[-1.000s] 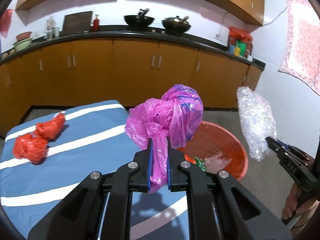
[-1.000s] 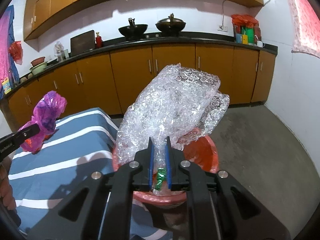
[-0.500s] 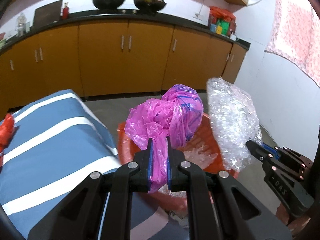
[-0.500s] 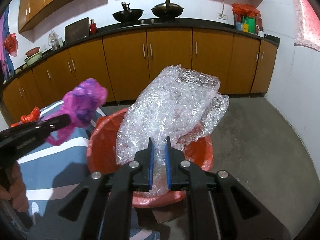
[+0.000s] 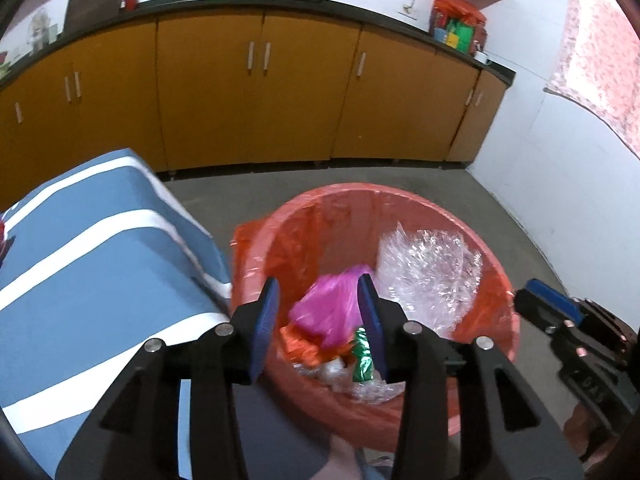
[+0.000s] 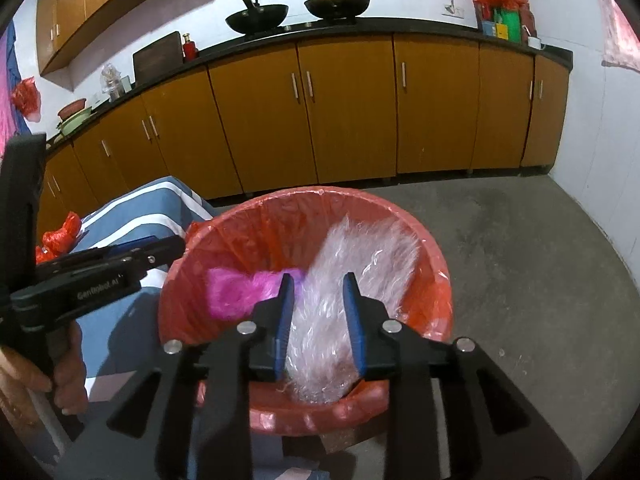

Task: Collect trash
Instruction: 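Carry the pink bag and bubble wrap over the wastebasket and open both grippers, then return both tools to the table toward the last red bags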

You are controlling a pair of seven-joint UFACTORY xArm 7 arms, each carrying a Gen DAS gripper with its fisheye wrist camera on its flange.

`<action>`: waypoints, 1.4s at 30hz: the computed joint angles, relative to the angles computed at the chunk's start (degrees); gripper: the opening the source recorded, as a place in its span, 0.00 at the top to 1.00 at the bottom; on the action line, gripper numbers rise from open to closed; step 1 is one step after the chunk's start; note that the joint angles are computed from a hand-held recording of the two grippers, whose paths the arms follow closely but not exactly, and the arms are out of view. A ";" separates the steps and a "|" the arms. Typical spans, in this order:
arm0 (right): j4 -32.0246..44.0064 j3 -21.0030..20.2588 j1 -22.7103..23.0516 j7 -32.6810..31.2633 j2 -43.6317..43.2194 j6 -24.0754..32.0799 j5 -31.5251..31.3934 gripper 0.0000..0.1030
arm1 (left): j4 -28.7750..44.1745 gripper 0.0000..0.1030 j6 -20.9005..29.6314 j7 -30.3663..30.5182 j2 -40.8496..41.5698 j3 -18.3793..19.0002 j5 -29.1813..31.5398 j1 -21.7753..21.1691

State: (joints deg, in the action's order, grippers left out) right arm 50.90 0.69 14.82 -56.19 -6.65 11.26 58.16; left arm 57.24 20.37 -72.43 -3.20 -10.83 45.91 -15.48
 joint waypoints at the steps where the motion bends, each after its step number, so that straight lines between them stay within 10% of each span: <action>1: -0.06 0.02 0.02 -0.11 -0.17 -0.18 0.11 0.73 | -0.93 0.60 0.31 -0.83 -1.01 0.10 0.49 0.18; 14: 0.79 1.93 5.97 3.46 -2.80 -1.09 -2.61 0.61 | -18.69 0.49 4.57 -6.07 -24.49 -4.61 3.82 10.17; 21: 6.71 8.16 12.02 9.27 2.88 -2.07 -8.09 0.59 | -33.28 0.41 14.85 -0.76 -47.66 -4.23 -0.38 16.19; 27: 16.35 13.95 16.49 26.65 14.17 -4.19 -25.76 0.59 | -41.32 0.39 19.22 5.10 -61.06 -0.22 -3.56 23.18; 42: 63.16 4.32 32.97 65.92 48.91 11.02 -56.02 0.49 | -50.61 0.34 14.36 16.45 -73.08 6.48 -6.38 42.72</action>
State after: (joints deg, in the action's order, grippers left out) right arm 114.05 5.01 47.78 9.73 42.26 22.29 2.13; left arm 6.62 34.73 -55.98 -76.28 -4.35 39.53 27.24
